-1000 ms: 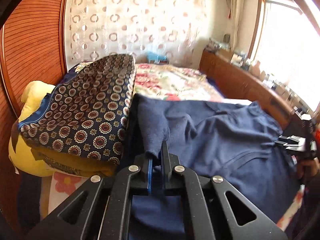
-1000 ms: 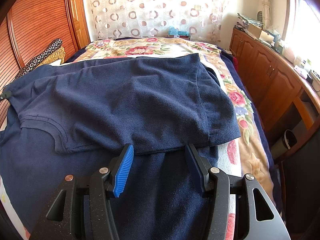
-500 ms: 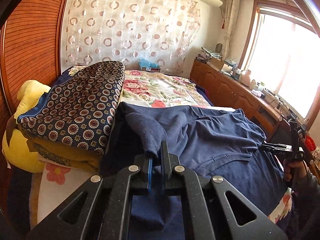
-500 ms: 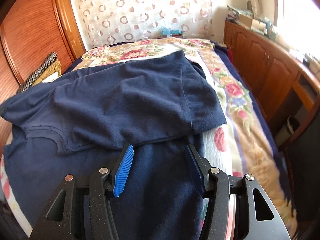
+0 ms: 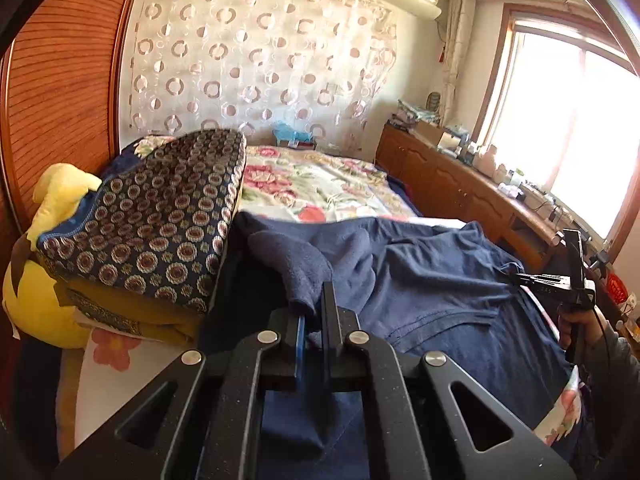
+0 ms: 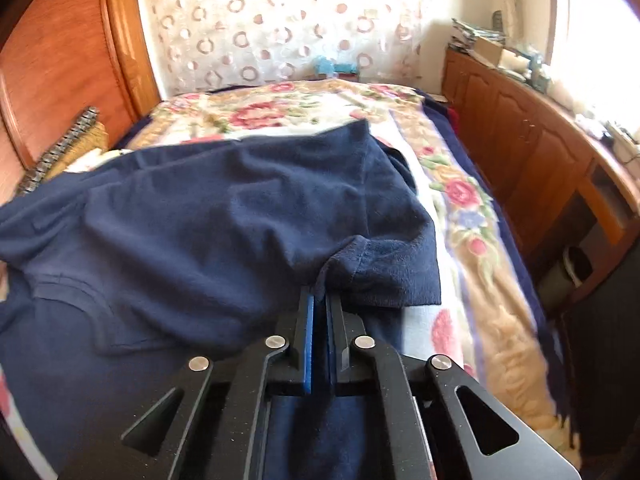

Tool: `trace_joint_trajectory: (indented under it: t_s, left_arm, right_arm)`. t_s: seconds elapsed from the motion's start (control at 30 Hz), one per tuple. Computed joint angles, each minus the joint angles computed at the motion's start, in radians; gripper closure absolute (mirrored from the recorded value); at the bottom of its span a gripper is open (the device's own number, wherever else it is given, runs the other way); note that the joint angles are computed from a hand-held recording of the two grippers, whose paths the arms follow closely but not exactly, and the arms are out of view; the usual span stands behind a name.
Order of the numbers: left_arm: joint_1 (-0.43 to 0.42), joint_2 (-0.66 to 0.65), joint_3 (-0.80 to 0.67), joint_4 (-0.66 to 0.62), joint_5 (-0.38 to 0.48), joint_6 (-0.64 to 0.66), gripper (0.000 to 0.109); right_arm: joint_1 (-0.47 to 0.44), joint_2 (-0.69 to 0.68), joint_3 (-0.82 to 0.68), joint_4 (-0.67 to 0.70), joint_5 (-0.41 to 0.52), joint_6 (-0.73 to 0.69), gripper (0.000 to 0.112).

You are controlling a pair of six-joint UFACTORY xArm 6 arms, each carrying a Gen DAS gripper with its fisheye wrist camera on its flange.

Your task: Fold small clothes

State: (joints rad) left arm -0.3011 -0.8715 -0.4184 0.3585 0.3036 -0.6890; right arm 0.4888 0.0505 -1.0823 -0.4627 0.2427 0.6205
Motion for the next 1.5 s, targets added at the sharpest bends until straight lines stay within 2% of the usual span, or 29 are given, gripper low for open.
trace_joint_trajectory:
  t_s: [0.07,0.17,0.27,0.37,0.57,0.7,0.83,0.97,1.07,1.27,1.33,1.43,1.5]
  left_arm:
    - [-0.001,-0.028,-0.001,-0.017,0.004,0.015,0.102]
    - [0.002,-0.066,0.000,-0.024,0.013,0.028,0.102]
    - [0.006,-0.118,0.008,-0.022,0.032,0.026,0.102]
    - [0.018,-0.170,0.030,-0.073,0.044,0.068,0.102]
    - [0.033,-0.296,0.093,-0.104,0.126,0.095,0.102]
    - [0.039,-0.367,0.128,-0.128,0.185,0.109,0.102]
    - [0.044,-0.435,0.171,-0.149,0.243,0.121,0.102]
    - [0.011,-0.477,0.224,-0.111,0.334,0.072,0.102]
    - [0.002,-0.496,0.255,-0.130,0.370,0.071,0.102]
    - [-0.058,-0.498,0.261,-0.058,0.428,0.011,0.102]
    - [-0.053,-0.524,0.267,-0.066,0.445,0.023,0.098]
    - [-0.060,-0.550,0.261,-0.033,0.470,0.009,0.086]
    - [-0.058,-0.581,0.260,-0.020,0.490,0.011,0.071]
  right_arm:
    - [-0.004,-0.041,0.025,-0.090,-0.027,0.068,0.109]
    - [-0.015,-0.121,0.087,-0.117,-0.107,0.097,0.110]
    - [-0.017,-0.216,0.145,-0.175,-0.141,0.137,0.110]
    - [-0.015,-0.313,0.221,-0.157,-0.166,0.114,0.110]
    - [0.005,-0.501,0.391,-0.113,-0.166,0.063,0.110]
    - [0.028,-0.616,0.502,-0.062,-0.132,0.018,0.110]
    - [0.046,-0.668,0.528,0.030,-0.091,-0.063,0.110]
    - [0.058,-0.664,0.542,0.122,-0.055,-0.116,0.110]
    - [0.070,-0.616,0.545,0.227,-0.040,-0.191,0.110]
    - [0.070,-0.557,0.507,0.142,0.012,-0.100,0.109]
    - [0.075,-0.545,0.487,0.115,0.028,-0.084,0.109]
    - [0.083,-0.557,0.473,0.115,0.051,-0.097,0.106]
    - [0.089,-0.581,0.469,0.080,0.071,-0.076,0.105]
